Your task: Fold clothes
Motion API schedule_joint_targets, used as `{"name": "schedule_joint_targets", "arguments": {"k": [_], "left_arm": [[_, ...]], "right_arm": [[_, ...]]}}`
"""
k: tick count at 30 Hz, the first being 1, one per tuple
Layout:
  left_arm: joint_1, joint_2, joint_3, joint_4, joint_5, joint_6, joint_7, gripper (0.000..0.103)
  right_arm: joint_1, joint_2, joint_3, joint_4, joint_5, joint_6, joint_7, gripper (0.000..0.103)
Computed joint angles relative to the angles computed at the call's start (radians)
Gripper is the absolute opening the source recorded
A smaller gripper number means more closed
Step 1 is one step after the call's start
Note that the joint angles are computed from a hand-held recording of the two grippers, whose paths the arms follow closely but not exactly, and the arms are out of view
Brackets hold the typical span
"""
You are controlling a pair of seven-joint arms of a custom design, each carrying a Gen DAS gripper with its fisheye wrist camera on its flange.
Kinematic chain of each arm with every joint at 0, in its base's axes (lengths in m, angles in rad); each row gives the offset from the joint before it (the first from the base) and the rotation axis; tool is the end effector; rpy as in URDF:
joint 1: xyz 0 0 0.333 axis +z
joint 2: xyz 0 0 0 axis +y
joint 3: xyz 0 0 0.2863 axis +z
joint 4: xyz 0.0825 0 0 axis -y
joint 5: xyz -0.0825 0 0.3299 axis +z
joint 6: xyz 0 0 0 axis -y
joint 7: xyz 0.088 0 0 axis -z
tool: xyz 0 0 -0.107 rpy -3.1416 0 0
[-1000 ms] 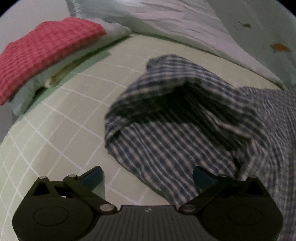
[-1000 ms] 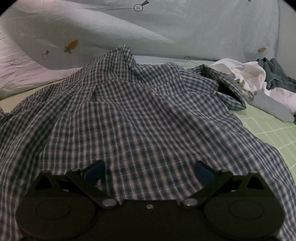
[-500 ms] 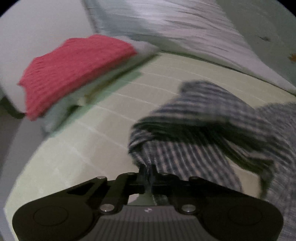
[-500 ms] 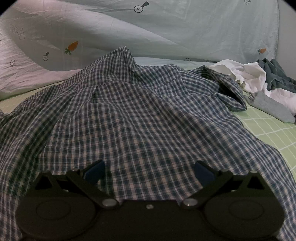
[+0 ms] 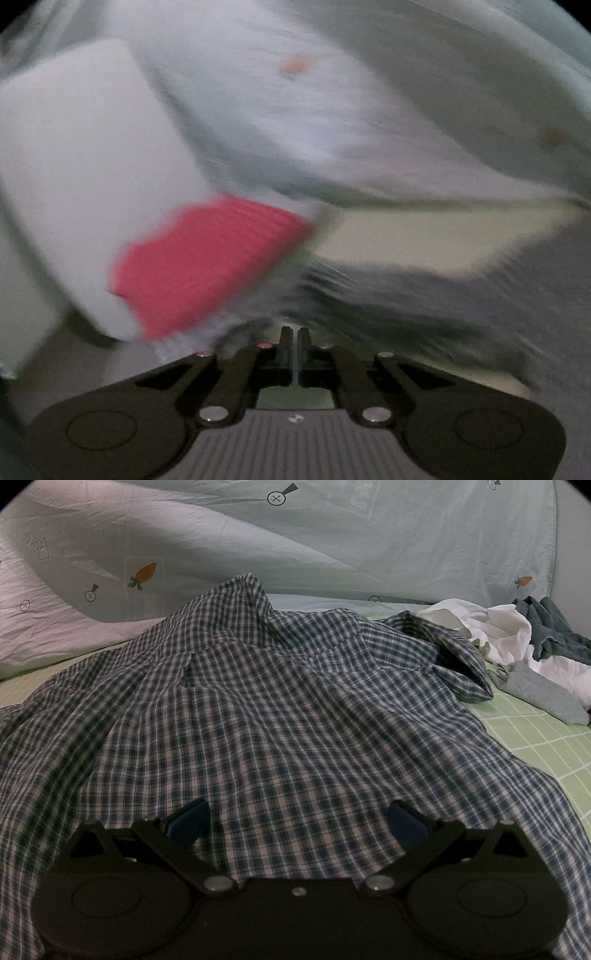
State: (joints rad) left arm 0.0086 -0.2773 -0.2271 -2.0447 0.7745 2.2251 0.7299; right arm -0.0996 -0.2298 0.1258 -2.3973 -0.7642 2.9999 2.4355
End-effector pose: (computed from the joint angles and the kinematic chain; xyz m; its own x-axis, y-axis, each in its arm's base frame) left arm 0.4612 -0.0926 0.5968 0.3764 -0.8741 -0.3071 -0.7100 -0.0592 -0.7017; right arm 0.4604 0.0648 0.4876 -0.1195 -0.9928 0.0105 -0.6353 0.0683 -0.7692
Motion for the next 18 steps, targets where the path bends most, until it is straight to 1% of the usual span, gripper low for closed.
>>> {"name": "schedule_joint_targets", "arguments": {"k": [2, 4, 5, 6, 8, 10, 11, 14, 16, 18], "left_arm": [[-0.032, 0.01, 0.015, -0.015, -0.106, 0.009, 0.065, 0.007], [-0.059, 0.024, 0.027, -0.028, -0.214, 0.015, 0.132, 0.008], [-0.068, 0.027, 0.033, -0.034, -0.262, 0.018, 0.156, 0.015], [-0.065, 0.017, 0.039, -0.043, -0.29, 0.025, 0.151, 0.021], [-0.045, 0.001, 0.047, -0.057, -0.318, 0.037, 0.114, 0.058], [0.0, -0.005, 0.05, -0.059, -0.308, 0.04, 0.006, 0.073], [0.022, -0.015, 0.059, -0.064, -0.318, 0.039, -0.055, 0.074], [0.08, -0.056, 0.101, -0.113, -0.388, 0.07, -0.2, 0.078], [0.13, -0.076, 0.104, -0.137, -0.379, 0.071, -0.298, 0.079], [0.173, -0.079, 0.1, -0.146, -0.338, 0.069, -0.362, 0.083]], "right_arm": [[-0.001, 0.001, 0.002, 0.002, -0.003, -0.002, 0.005, 0.103], [0.0, 0.001, 0.002, 0.003, -0.005, -0.004, 0.009, 0.103], [0.0, 0.001, 0.002, 0.004, -0.006, -0.005, 0.01, 0.103], [0.001, 0.001, 0.001, 0.004, -0.006, -0.006, 0.01, 0.103], [0.002, 0.0, 0.001, 0.004, -0.008, -0.006, 0.012, 0.103], [0.003, 0.0, 0.0, 0.004, -0.009, -0.007, 0.014, 0.103], [0.003, 0.0, 0.0, 0.004, -0.01, -0.008, 0.015, 0.103], [0.004, 0.0, -0.001, 0.004, -0.011, -0.009, 0.016, 0.103], [0.004, -0.001, -0.001, 0.004, -0.012, -0.01, 0.018, 0.103], [0.004, -0.001, 0.0, 0.005, -0.015, -0.011, 0.02, 0.103]]}}
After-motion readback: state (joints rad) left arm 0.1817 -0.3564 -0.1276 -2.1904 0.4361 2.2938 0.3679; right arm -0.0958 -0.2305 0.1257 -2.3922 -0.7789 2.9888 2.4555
